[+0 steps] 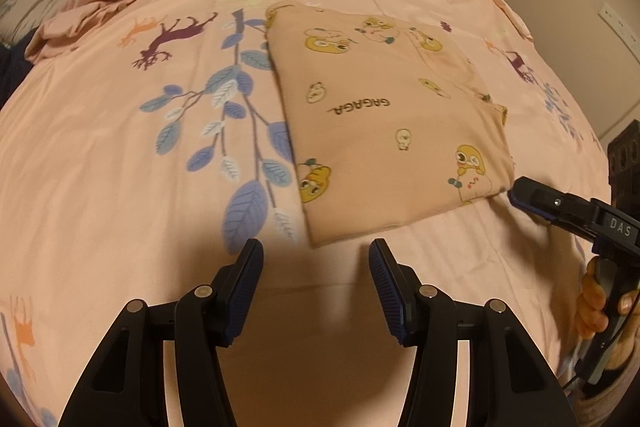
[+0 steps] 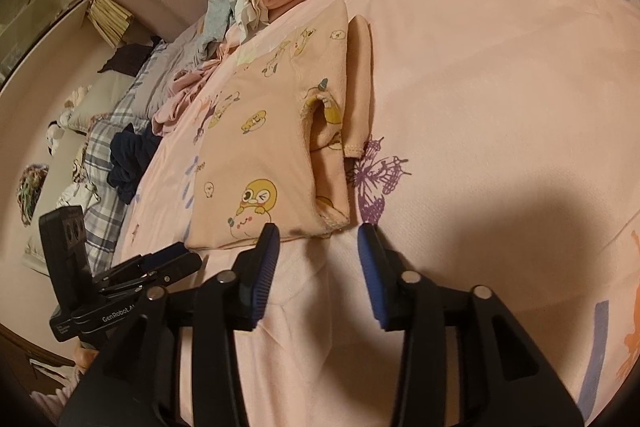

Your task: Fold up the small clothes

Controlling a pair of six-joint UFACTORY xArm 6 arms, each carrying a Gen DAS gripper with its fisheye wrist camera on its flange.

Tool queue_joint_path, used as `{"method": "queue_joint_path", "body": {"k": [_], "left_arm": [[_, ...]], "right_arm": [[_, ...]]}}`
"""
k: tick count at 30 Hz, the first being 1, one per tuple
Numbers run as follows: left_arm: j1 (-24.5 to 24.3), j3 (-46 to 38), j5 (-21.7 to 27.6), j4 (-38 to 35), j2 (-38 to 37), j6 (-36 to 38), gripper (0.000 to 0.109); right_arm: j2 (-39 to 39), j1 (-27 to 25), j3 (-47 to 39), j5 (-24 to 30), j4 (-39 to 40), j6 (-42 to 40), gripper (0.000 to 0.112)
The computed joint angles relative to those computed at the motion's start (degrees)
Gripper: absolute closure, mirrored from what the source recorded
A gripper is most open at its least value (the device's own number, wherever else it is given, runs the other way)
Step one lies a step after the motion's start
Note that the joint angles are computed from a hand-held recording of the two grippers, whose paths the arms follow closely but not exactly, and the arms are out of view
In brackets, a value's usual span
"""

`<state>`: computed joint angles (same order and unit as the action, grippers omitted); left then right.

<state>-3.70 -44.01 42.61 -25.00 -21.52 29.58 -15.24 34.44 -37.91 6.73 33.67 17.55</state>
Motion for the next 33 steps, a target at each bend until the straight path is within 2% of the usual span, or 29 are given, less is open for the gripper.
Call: {"method": "queue_joint_path", "body": {"k": [1,3,10,14,28,33], "left_arm": [[0.2,0.0,0.0,0.0,0.0,-0.2,0.053],[0.6,-0.1,0.3,-0.6,0.0,-0.3,0.045],[1.3,-0.7,1.0,-2.0,0.6,0.1,0.045],[1.4,-1.0,1.3,-2.3,1.0,-0.1,0.044],[1.6,-3.6,2.9,-3.9,3.5,0.3,0.044],[1.8,-5.5,3.9,-6.0,5.3,0.3,0.040]], "right_arm": [[-0.1,0.0,0.1,-0.1,-0.3,0.5,0.068],[-0.2,-0.1,-0.1,0.1,0.3,0.2,0.065],[-0.3,-0.8,-0.5,0.9,-0.3,1.0,0.063],[0.1,-0.6,-1.0,0.6,3.7,-2.0,0.052],[0.7,-0.7,-1.7,0.7,3.7,-2.1,0.051],[1.0,-0.7,-1.9,0.8,4.4,-2.6,0.051]]}}
